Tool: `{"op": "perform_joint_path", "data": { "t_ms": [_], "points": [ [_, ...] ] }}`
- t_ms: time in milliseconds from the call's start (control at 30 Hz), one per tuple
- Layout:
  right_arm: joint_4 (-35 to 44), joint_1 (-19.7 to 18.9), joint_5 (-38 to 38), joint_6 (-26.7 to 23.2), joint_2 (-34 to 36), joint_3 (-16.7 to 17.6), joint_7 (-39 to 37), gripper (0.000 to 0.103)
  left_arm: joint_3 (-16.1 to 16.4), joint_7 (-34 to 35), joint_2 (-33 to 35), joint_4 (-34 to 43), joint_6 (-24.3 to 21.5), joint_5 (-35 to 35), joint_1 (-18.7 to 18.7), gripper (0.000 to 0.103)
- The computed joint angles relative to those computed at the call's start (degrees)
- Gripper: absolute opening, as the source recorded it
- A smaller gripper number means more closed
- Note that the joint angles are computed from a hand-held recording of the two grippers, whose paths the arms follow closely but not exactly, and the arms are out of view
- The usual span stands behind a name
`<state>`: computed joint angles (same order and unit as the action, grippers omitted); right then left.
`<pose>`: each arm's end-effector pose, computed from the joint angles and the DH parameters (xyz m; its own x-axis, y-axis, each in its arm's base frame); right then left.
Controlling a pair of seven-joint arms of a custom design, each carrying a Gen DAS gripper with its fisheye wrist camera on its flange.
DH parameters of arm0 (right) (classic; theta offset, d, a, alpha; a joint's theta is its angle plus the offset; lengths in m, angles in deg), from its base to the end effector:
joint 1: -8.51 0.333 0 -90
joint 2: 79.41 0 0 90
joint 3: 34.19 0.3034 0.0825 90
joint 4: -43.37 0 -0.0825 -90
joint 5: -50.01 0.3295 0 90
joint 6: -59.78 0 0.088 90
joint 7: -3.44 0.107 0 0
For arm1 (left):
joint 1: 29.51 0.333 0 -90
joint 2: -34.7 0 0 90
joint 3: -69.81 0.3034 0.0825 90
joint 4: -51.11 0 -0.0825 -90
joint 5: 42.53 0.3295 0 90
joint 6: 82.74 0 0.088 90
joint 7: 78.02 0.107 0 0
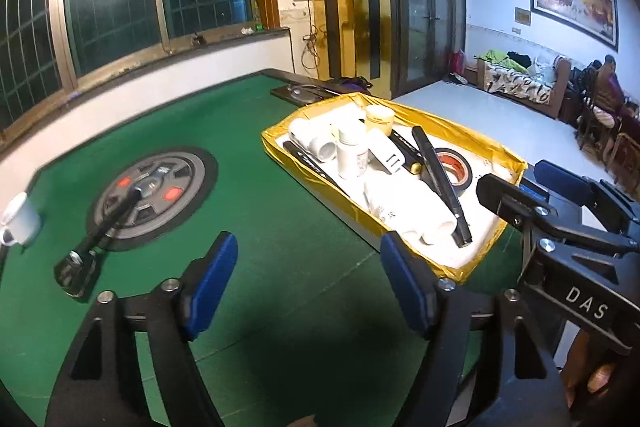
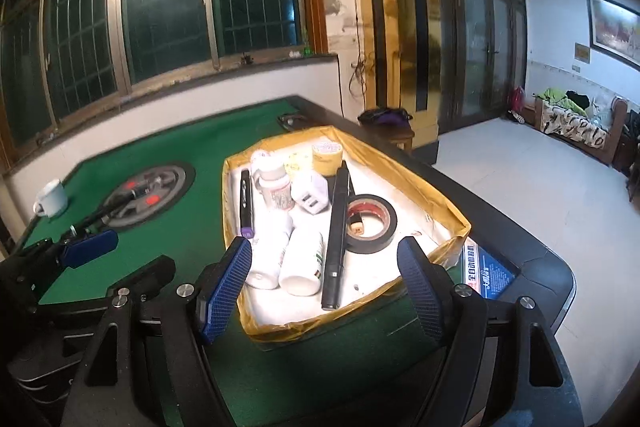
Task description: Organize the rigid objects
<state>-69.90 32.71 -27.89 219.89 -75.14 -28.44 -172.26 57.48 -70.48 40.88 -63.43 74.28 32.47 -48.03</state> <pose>0.4593 0.3153 0.4990 0.0806 -0.9927 -0.0893 -0.5068 0.0364 -0.8613 0.4626 -0.3160 0.4714 -0.1355 -0.9874 -0.0816 -0.5514 0.1435 -0.8218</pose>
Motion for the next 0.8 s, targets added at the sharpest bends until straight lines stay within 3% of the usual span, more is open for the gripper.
{"op": "perform_joint_path", "data": {
  "t_ms": [167, 300, 433, 567, 800],
  "points": [
    [0.89, 0.02, 1.17, -0.26, 0.92, -0.18, -0.74, 0.071, 0.06, 0.38, -0.31, -0.27, 0.87, -0.18, 0.47, 0.077],
    [0.59, 0.34, 0.04, -1.17, 0.71, -0.3, 0.07, 0.071, -0.49, 5.55, 0.65, 0.94, -2.5, -5.49, -0.07, 0.077],
    [-0.02, -0.08, -0.22, -1.12, 0.01, -0.42, 0.82, 0.071, -0.92, 14.27, 1.13, 1.27, -0.19, -14.93, 0.52, 0.077],
    [-0.65, -0.67, -1.87, -1.05, -1.1, -0.44, 2.73, 0.071, -0.78, 13.57, 1.74, 2.81, -5.39, -12.12, -1.74, 0.077],
    [-1.22, -1.82, -2.95, -0.93, -1.85, -0.27, 4.21, 0.071, -0.72, 17.83, 2.21, 3.05, -4.82, -17.33, -1.44, 0.077]
  ]
}}
